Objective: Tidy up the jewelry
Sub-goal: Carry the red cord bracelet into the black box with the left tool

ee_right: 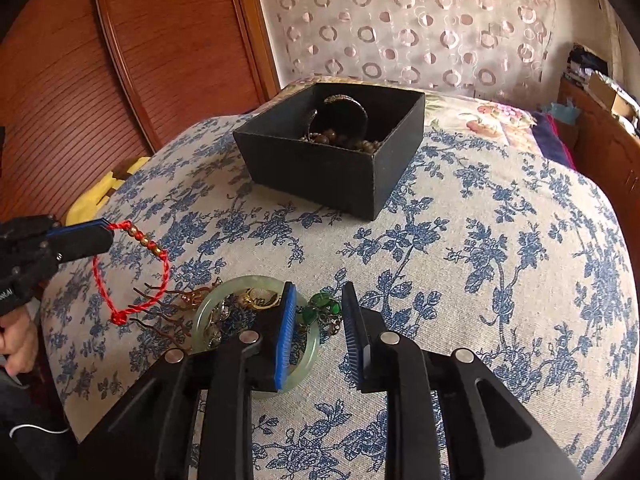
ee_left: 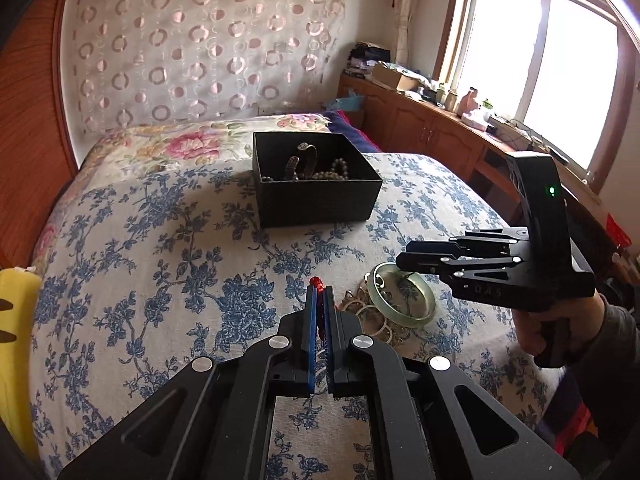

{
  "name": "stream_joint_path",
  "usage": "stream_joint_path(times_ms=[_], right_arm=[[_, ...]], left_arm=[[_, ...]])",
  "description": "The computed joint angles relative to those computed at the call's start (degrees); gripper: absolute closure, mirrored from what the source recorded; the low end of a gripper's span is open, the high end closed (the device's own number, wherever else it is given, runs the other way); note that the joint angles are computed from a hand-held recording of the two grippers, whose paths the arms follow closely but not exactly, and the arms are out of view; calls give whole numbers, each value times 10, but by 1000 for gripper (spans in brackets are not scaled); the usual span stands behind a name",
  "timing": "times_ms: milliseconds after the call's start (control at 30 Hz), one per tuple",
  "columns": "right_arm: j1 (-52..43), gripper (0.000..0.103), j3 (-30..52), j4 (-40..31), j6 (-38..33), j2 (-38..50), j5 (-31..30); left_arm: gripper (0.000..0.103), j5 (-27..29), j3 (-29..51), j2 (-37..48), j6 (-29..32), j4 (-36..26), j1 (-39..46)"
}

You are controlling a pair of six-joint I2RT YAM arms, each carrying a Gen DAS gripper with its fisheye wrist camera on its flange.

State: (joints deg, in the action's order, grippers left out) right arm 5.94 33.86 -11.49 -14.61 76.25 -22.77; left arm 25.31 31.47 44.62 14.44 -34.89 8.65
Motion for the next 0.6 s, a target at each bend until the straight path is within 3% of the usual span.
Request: stream_joint_path(times_ms=[67,233,600], right_arm=[[-6,78,6,-7,-2,8,-6],[-30,94,14,-15,0,10,-31],[-54,94,9,-19,-17,-26,-31]], left_arm=[[101,-2,-5,-5,-1,-1,-2],[101,-3,-9,2,0,6,-2],[101,-3,-12,-1,-2,10,-2]])
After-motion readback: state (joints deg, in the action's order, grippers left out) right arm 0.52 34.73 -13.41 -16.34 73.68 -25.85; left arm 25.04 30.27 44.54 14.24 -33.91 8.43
